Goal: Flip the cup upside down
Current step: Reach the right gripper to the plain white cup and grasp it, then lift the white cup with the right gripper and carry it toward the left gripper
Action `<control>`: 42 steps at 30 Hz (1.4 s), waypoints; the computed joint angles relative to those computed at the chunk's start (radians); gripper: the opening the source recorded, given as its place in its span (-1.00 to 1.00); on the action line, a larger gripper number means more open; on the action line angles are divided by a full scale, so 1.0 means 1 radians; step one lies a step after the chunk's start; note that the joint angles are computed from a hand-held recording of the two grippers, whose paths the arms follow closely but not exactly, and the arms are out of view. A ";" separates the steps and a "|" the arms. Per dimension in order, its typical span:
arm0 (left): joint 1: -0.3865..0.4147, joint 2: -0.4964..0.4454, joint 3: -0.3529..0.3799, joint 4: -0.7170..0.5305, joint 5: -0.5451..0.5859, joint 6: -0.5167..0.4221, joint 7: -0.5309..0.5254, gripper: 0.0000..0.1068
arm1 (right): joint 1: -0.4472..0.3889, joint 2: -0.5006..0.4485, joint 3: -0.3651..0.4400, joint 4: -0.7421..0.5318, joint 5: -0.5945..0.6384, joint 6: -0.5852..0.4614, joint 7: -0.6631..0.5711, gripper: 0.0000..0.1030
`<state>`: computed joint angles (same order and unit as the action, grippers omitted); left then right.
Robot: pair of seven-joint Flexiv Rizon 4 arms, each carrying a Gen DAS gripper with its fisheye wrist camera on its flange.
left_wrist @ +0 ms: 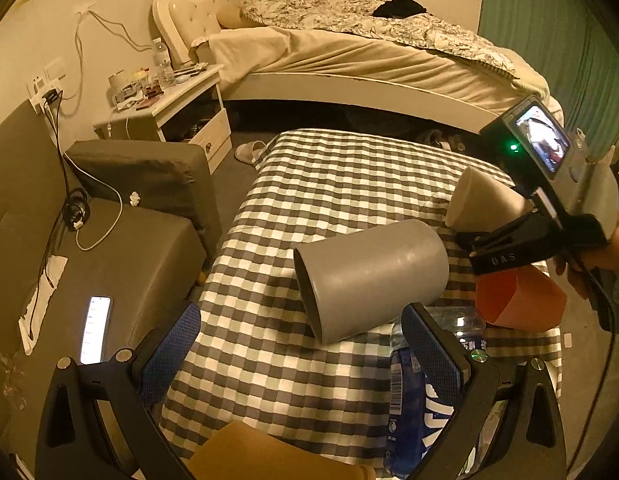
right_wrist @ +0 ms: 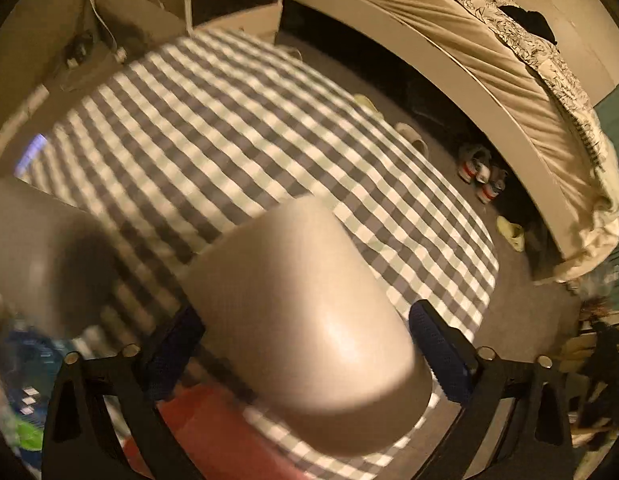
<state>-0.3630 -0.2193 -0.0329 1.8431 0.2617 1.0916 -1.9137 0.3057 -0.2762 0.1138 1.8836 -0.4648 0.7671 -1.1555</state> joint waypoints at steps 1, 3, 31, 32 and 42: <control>-0.001 0.001 0.000 -0.001 0.002 -0.005 0.001 0.93 | 0.006 -0.009 -0.007 -0.008 -0.018 -0.014 0.006 0.78; -0.003 0.004 0.001 -0.003 0.009 -0.012 0.001 0.93 | 0.000 -0.011 -0.005 -0.015 0.001 -0.013 0.009 0.74; 0.106 0.598 -0.008 0.471 -0.176 0.092 0.242 0.93 | 0.192 0.590 0.328 0.178 0.239 -0.332 0.679 0.48; 0.108 0.617 0.000 0.498 -0.190 0.091 0.261 0.93 | 0.212 0.589 0.345 0.201 0.267 -0.312 0.738 0.48; 0.166 0.703 0.003 0.662 -0.226 0.113 0.358 0.93 | 0.335 0.442 0.349 0.341 0.321 -0.023 1.037 0.48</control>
